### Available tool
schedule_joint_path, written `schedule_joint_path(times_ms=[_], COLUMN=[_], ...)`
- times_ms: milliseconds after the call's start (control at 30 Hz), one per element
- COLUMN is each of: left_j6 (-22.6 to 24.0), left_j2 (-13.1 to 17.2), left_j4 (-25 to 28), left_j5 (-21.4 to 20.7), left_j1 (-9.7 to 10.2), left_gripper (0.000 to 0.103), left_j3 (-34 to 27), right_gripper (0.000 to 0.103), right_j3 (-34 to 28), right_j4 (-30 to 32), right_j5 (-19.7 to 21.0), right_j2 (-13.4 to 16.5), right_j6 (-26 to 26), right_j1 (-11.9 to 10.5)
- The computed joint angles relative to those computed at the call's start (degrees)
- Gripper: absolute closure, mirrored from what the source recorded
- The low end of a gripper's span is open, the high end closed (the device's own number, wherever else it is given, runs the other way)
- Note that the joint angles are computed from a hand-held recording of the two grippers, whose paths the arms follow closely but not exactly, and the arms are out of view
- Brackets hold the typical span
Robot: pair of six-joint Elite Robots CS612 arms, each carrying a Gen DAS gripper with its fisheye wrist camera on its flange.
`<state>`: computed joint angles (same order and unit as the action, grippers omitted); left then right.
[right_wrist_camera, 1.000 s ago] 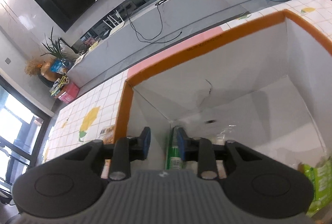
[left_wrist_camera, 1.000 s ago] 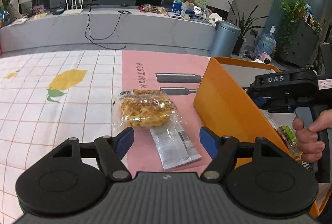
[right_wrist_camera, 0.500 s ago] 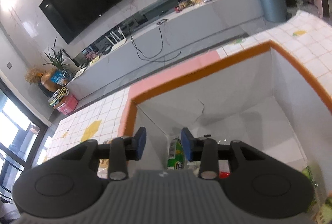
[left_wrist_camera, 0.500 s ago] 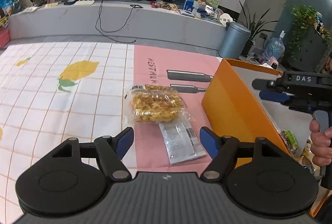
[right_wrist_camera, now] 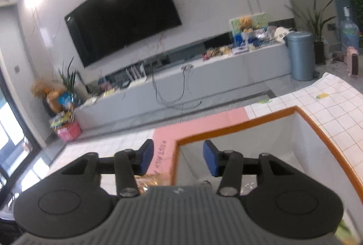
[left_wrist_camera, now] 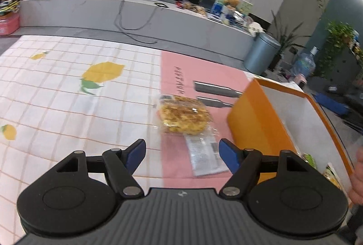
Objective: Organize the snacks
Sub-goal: 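Grasp the wrapped waffle cake with the right gripper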
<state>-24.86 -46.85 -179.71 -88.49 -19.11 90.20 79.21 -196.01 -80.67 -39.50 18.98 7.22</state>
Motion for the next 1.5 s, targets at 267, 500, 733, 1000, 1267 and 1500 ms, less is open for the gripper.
schedule_joint_path(times_ms=[267, 500, 733, 1000, 1267, 1500], left_j6=[-3.29, -10.21, -10.81, -10.61, -9.66, -9.87], left_j2=[-0.55, -0.94, -0.84, 0.13, 0.84, 0.79], left_j4=[4.19, 7.01, 8.32, 10.59, 12.88, 12.94], left_j5=[3.7, 4.52, 3.8, 0.01, -2.96, -3.46], left_j1=[1.41, 3.67, 4.49, 5.85, 6.39, 6.51], left_gripper=[0.016, 0.016, 0.016, 0.015, 0.015, 0.015], left_j3=[0.53, 0.41, 0.07, -1.56, -2.43, -2.3], right_gripper=[0.005, 0.003, 0.003, 0.003, 0.003, 0.003], right_j3=[1.14, -5.37, -16.44, -26.33, -32.07, -33.48], right_j4=[-1.84, 9.17, 21.86, 33.99, 38.24, 36.08], right_j5=[-4.16, -5.85, -11.12, -10.66, -11.55, -11.52], right_j2=[-1.3, 2.58, 9.33, 15.12, 18.32, 19.76], right_j6=[-0.25, 0.64, -1.47, -0.47, -10.06, -14.33], right_j1=[4.4, 7.41, 8.79, 7.97, 8.76, 9.16])
